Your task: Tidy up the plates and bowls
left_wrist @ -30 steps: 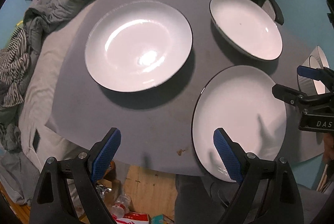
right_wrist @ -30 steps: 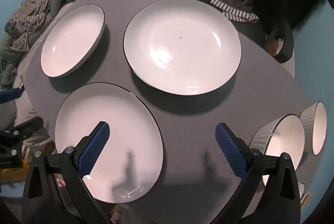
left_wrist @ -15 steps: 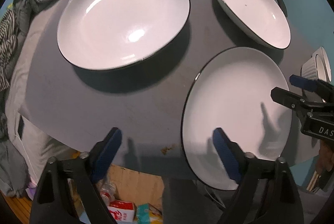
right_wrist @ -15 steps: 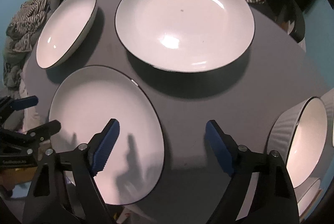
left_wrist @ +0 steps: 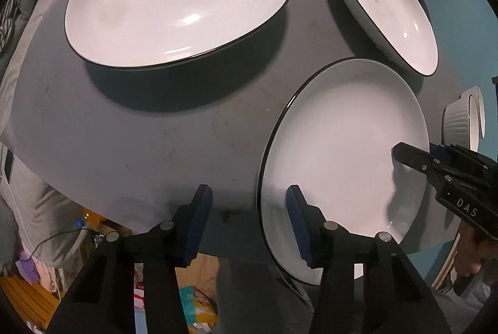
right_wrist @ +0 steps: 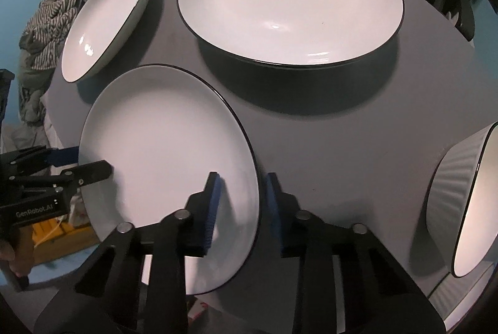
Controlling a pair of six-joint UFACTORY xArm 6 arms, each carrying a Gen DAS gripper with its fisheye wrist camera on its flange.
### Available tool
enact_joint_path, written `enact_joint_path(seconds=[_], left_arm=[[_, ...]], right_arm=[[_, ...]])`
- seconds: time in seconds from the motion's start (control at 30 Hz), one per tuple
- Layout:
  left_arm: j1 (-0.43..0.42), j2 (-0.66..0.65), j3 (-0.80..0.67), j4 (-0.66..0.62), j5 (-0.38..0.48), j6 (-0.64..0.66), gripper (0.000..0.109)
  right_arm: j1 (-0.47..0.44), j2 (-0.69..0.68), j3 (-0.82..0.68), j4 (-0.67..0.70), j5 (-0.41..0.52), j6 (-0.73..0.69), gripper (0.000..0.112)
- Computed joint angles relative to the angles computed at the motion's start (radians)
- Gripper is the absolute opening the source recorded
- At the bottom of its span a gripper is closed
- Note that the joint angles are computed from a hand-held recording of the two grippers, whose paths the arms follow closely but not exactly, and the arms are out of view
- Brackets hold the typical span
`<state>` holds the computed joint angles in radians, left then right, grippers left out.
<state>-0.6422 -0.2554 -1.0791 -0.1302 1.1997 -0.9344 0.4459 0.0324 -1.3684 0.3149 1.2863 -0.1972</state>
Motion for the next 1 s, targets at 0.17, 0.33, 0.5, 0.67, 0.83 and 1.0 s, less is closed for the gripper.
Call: enact_joint_path(seconds=[0.17, 0.33, 0.5, 0.67, 0.83, 1.0], left_arm=[[-0.01, 0.029, -0.017, -0.024, -0.033, 0.028, 0.027], [0.013, 0.031, -0.012, -0.038, -0.025, 0.053, 0.02], [0.038, 0.02, 0.018, -0.067, -0.053, 0.067, 0.018], [0.024, -0.012, 0.059, -0.072, -0.067, 0.052, 0.018], [0.022, 0.017, 0.01, -0.076, -0.043, 0.032, 0.018], [0.002, 0.019, -0.019, -0.075, -0.011, 0.009, 0.018]], right_arm=[[-0.009, 0.011, -0.011, 0.02, 0.023, -0.005, 0.022], [-0.01, 0.029, -0.046, 0.034, 0.073, 0.018, 0.021], [-0.019, 0.044, -0.066, 0.049, 0.104, 0.012, 0.019], [-0.013, 0.087, -0.114, 0.049, 0.114, 0.018, 0.019], [-0.034, 0.087, -0.112, 0.071, 0.122, 0.016, 0.017], [-0.042, 0.08, -0.122, 0.074, 0.142, 0.02, 0.016]])
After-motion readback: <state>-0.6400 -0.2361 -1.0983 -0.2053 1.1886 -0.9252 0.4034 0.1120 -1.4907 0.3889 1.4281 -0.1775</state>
